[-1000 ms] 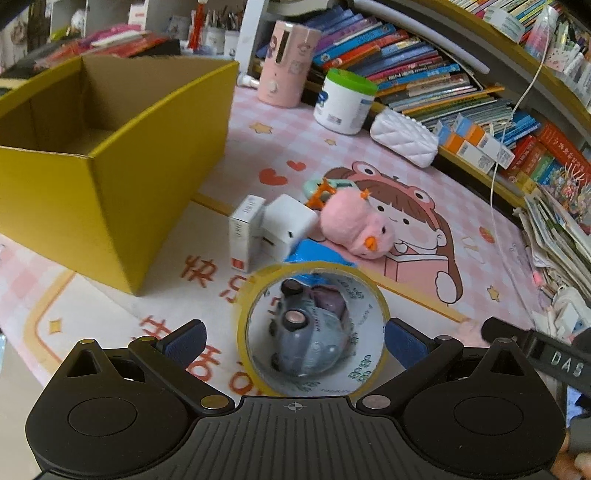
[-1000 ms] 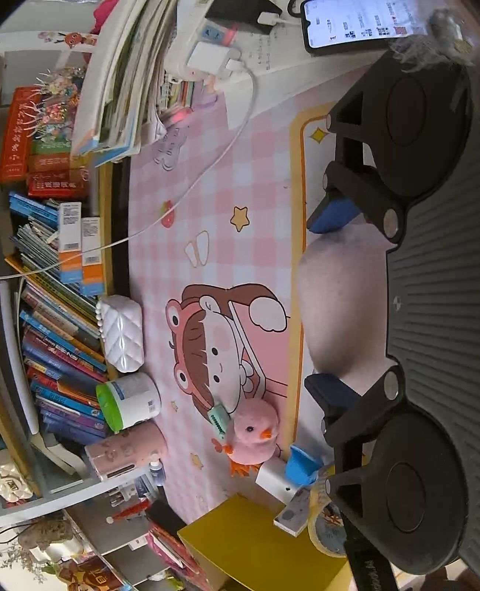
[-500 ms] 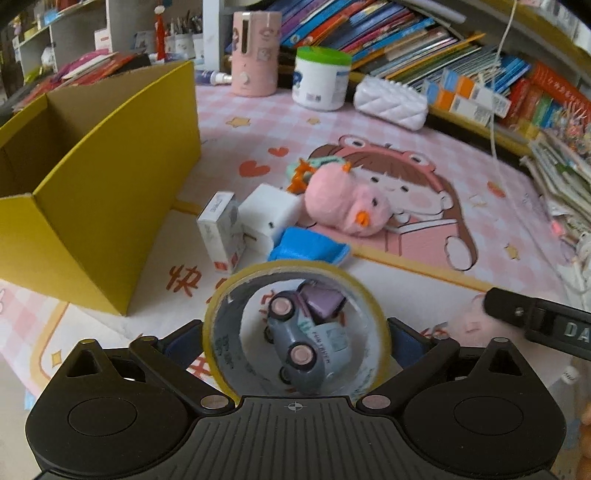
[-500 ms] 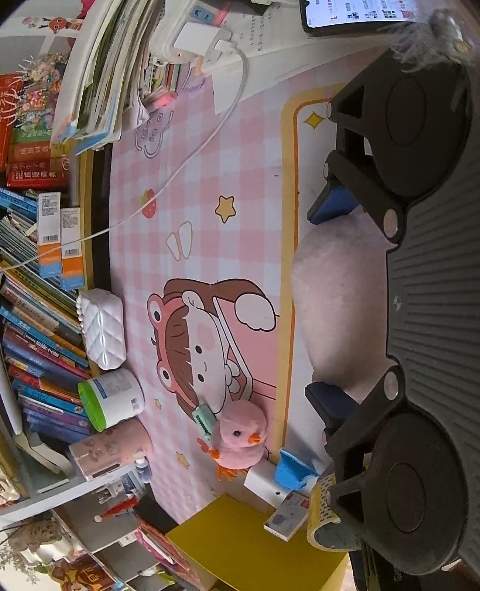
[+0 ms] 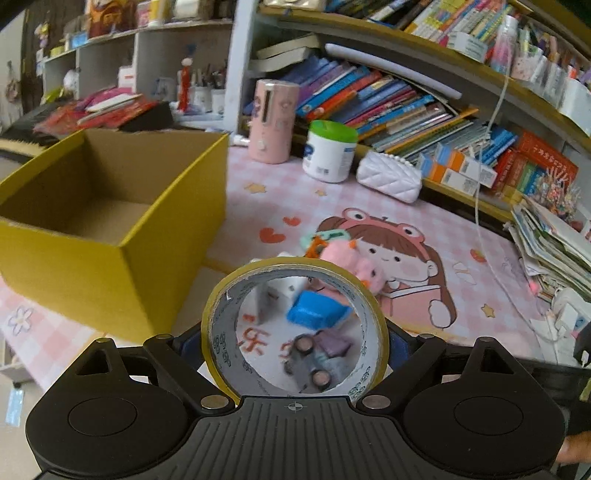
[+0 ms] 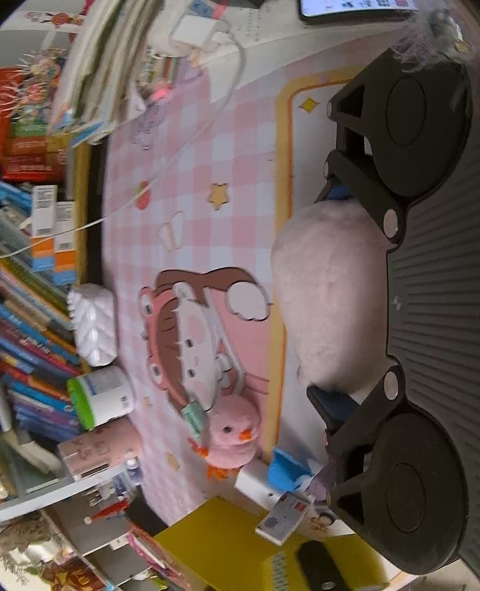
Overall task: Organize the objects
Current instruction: 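Lift the pink pig with the right gripper while the left gripper grasps the yellow tape roll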
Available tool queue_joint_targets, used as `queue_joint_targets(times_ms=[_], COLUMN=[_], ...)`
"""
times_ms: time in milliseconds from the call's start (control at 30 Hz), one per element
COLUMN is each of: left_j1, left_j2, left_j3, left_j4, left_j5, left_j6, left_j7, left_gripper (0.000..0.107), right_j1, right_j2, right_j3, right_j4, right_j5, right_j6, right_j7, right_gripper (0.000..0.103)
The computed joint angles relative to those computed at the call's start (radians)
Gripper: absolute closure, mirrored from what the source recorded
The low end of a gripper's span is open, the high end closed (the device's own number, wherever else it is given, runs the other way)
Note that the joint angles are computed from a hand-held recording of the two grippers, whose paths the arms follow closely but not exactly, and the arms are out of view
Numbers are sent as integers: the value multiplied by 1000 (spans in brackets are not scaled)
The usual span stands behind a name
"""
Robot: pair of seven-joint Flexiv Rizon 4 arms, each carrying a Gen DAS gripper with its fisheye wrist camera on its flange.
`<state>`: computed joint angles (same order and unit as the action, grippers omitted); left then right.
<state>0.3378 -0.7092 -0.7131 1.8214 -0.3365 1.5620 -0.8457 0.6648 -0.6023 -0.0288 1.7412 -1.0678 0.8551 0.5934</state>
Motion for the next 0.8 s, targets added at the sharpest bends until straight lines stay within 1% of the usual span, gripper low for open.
queue_joint_targets(times_ms=[67,167,300,367,433,567,667,800], left_j1=[7,35,101,142,180,238,295,364], left_j2=[3,0,-12,-22,-30,-34,-41,-48], left_j3=[-2,-34,-109,-154,-192,-239,-282,-329], left_j4=[1,11,36,50,62,74,87,101], left_j5=[-8,-8,2,7,12,11,4,-14], left_j6=[-6,-10,-32,-41,-54,-83,-108,-150], left_j7=[-7,9,61,92,123,170,217,284], left_gripper=[15,15,15,15,15,15,15,15], right_j1=[13,24,54,72,93,141,174,227], right_j2=[3,7,19,24,24,13,-5,-51], right_j3=[-3,4,14,21,31,47,57,58], right_j4=[-7,-14,-19,-25,-42,-92,-139,-232], right_j5=[-11,-9,-11,-10,0,10,20,48], right_j6=[-25,-59,-136,-189,-252,-374,-439,-529], right_j7=[1,-1,33,53,67,86,86,70], right_gripper=[17,17,18,21,21,26,26,26])
